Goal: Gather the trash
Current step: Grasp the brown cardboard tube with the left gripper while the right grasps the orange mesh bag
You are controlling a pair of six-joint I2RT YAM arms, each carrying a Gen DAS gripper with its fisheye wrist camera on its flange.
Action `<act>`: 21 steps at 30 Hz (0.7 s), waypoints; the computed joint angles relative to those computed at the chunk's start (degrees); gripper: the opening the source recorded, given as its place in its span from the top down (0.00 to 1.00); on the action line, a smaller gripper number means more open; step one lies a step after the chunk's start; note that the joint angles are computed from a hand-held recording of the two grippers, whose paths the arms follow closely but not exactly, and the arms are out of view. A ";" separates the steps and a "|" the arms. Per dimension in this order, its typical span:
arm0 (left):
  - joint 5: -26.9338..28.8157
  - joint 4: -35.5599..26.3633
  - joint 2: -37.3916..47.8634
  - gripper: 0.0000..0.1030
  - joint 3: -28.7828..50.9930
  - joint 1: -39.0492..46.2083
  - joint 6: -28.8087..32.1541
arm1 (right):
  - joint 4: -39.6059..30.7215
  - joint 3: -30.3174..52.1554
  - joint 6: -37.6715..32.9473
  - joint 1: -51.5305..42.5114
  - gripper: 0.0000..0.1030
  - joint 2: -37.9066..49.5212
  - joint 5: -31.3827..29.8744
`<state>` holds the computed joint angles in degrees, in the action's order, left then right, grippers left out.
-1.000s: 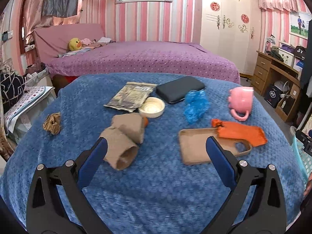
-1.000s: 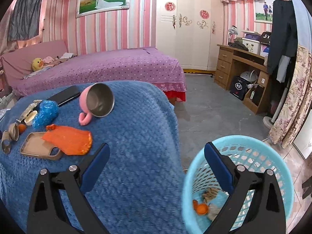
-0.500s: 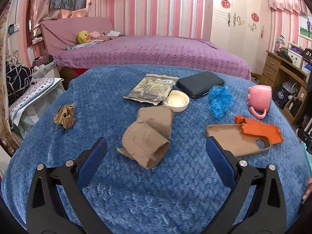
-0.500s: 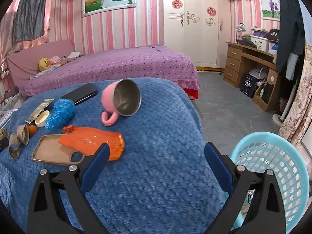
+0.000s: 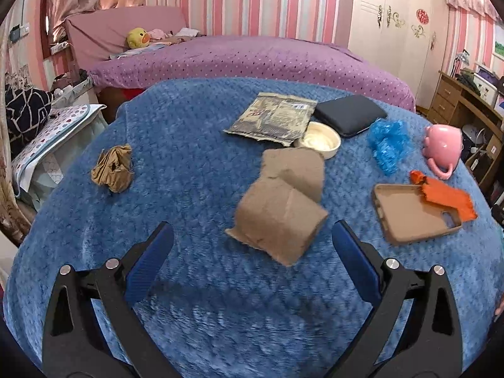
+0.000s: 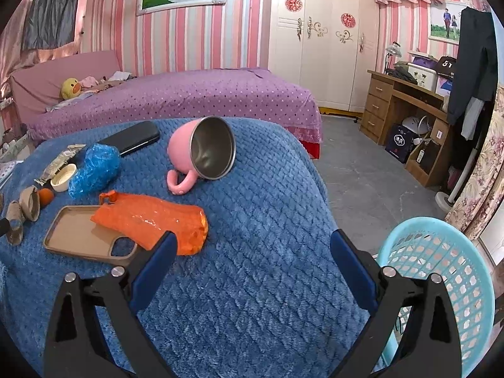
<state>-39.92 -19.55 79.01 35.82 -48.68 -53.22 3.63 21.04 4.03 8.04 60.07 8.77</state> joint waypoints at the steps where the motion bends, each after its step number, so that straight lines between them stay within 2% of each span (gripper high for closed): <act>1: 0.55 0.31 0.28 0.08 -0.11 0.47 0.46 | 0.19 0.43 0.26 0.35 0.07 0.78 0.23; 5: 2.86 2.34 2.42 0.16 0.20 1.68 2.61 | 0.75 1.51 0.63 0.93 0.07 2.82 0.25; 8: 2.55 2.05 4.81 0.29 1.78 1.97 3.50 | 1.15 1.73 1.02 1.87 0.07 3.59 0.42; 10: 2.59 2.57 4.87 0.44 1.69 2.09 3.92 | 1.53 1.81 0.82 3.34 0.07 4.14 1.23; 14: 2.08 3.10 4.23 0.58 1.14 1.52 4.28 | 2.01 2.18 -0.05 6.20 0.08 5.45 3.40; 16: 1.95 3.62 3.46 0.73 0.61 1.37 4.65 | 1.73 2.52 -0.26 6.84 0.08 6.02 3.25; 21: 1.74 3.62 3.05 0.86 0.62 1.30 5.25 | 0.89 3.47 -1.32 9.09 0.08 7.36 2.84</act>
